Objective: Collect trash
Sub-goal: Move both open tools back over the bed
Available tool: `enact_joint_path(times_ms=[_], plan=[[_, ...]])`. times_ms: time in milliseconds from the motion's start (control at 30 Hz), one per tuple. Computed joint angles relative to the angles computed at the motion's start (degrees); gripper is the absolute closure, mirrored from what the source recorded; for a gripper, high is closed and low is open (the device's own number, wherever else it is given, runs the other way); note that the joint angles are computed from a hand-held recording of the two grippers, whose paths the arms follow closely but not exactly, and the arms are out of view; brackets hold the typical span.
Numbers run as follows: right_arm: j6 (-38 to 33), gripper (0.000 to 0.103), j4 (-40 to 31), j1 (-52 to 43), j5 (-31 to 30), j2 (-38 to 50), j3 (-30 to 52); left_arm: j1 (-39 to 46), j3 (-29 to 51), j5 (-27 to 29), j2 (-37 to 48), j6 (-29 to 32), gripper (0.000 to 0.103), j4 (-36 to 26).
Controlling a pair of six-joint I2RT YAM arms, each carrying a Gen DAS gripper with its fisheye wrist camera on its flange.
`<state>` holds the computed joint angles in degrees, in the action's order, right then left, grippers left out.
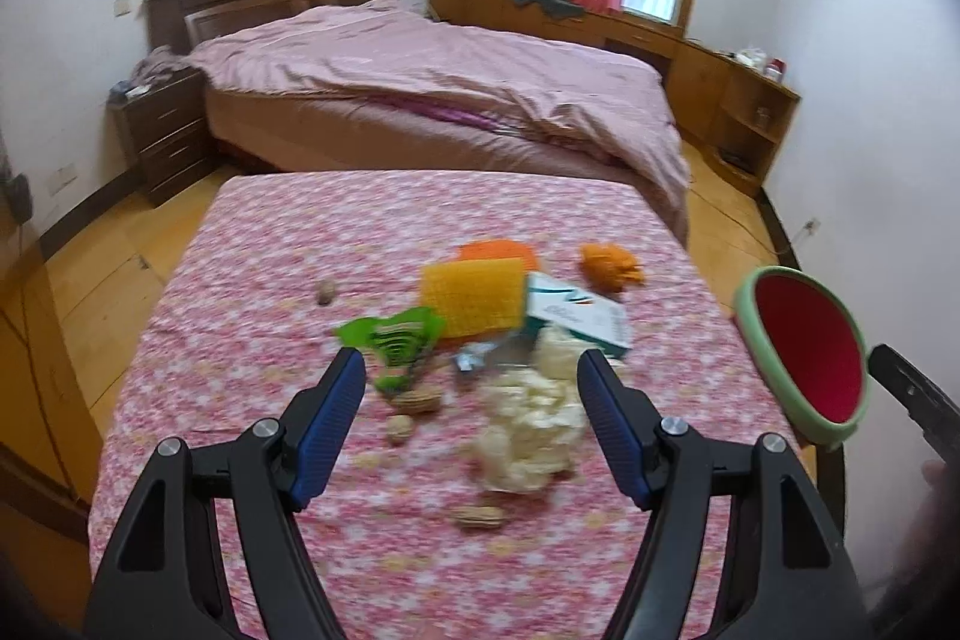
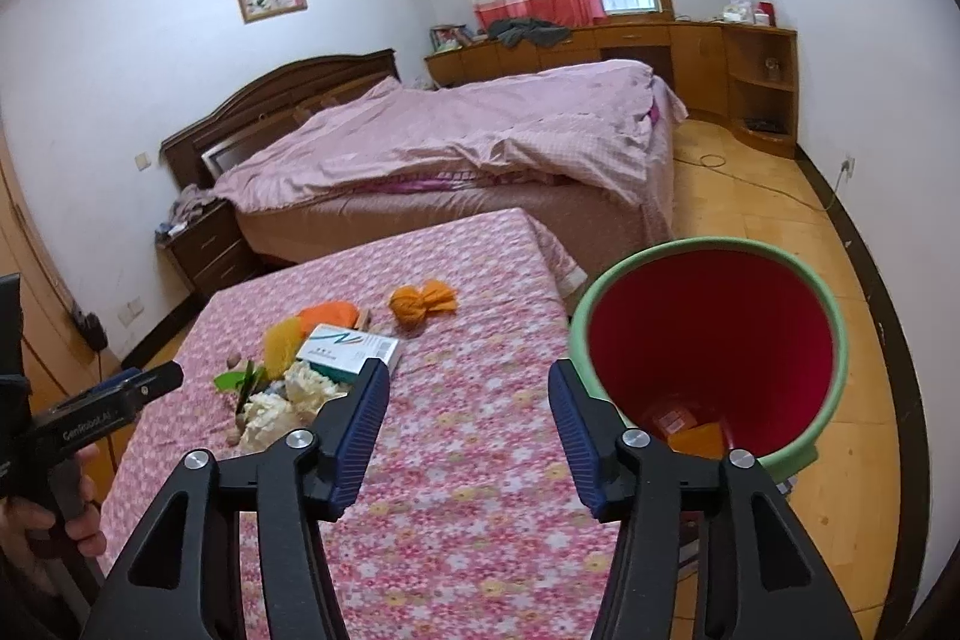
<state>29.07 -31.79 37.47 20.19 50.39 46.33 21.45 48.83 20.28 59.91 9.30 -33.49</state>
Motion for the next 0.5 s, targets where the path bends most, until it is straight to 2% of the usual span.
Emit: enact_joint_path(times_ms=[167, 500], plan=[[0.5, 0.045, 1.7, 0.6, -0.4, 4.8, 0.8, 3.4, 0.8, -0.1, 5.5, 1.4, 0.03, 2.1], [0.5, 0.043, 5.9, -1.0, -2.8, 14.1, 2.1, 2.9, 3.5, -3.1, 19.9, 2.6, 0.03, 7.6]])
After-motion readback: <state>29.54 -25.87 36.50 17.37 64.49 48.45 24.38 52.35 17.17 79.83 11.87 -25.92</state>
